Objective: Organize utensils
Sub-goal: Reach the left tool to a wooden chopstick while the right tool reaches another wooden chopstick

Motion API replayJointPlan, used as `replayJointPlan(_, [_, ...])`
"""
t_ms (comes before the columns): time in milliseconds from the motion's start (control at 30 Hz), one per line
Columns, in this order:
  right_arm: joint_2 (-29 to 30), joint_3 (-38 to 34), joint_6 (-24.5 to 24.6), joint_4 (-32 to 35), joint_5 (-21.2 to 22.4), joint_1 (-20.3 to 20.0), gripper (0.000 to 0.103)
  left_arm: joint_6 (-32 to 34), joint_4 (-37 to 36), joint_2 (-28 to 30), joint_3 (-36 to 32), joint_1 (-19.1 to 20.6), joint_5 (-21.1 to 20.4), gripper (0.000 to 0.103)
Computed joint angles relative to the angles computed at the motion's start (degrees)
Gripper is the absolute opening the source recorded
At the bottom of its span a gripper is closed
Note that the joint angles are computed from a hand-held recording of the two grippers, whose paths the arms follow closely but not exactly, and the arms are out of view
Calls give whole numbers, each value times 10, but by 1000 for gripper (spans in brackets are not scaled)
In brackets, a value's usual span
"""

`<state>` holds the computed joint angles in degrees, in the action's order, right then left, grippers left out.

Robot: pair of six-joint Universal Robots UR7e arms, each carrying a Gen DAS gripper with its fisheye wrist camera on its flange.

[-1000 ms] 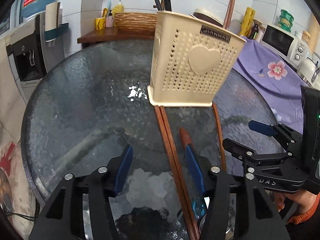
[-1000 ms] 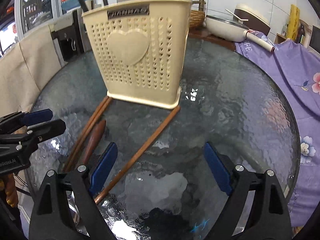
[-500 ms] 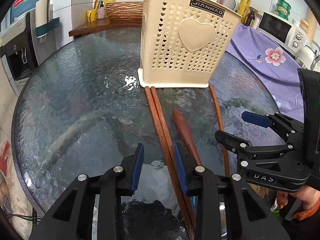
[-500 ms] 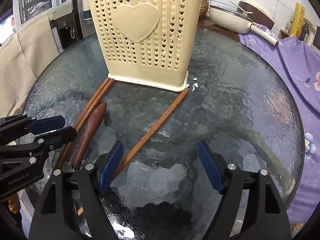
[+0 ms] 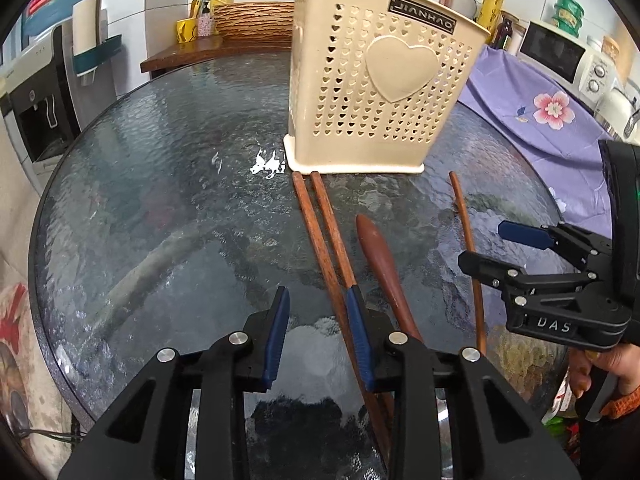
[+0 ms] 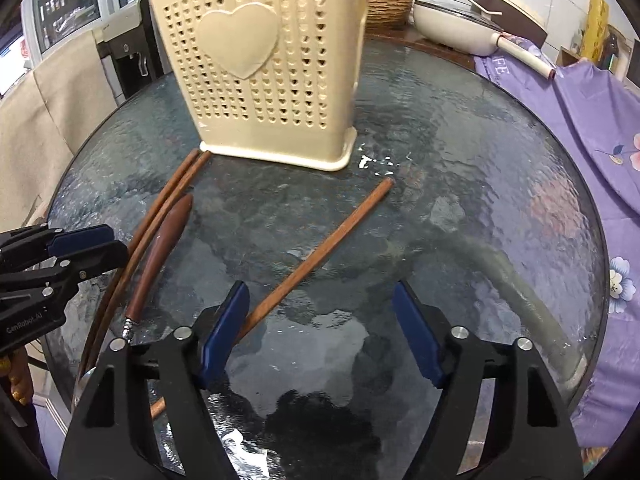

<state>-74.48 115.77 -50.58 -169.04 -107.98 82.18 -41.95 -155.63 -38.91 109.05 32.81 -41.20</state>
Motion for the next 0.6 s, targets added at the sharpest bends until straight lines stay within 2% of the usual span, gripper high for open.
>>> replayJointPlan(133, [14, -15, 11, -1, -10, 6, 70, 13, 24, 10, -24, 8, 11, 30])
replayJointPlan(300, [40, -59, 36, 16, -28, 15, 47, 28, 53, 18, -54, 24, 19, 30])
replayJointPlan(467, [62, -86, 50, 23, -39, 23, 39, 48, 72, 32, -88, 37, 23, 29])
replayJointPlan(533, [73, -96, 52, 22, -44, 27, 37, 54, 77, 36, -98, 41, 25, 25])
replayJointPlan(600, [80, -105, 61, 22, -49, 30, 28, 54, 82, 41, -110, 47, 30, 21])
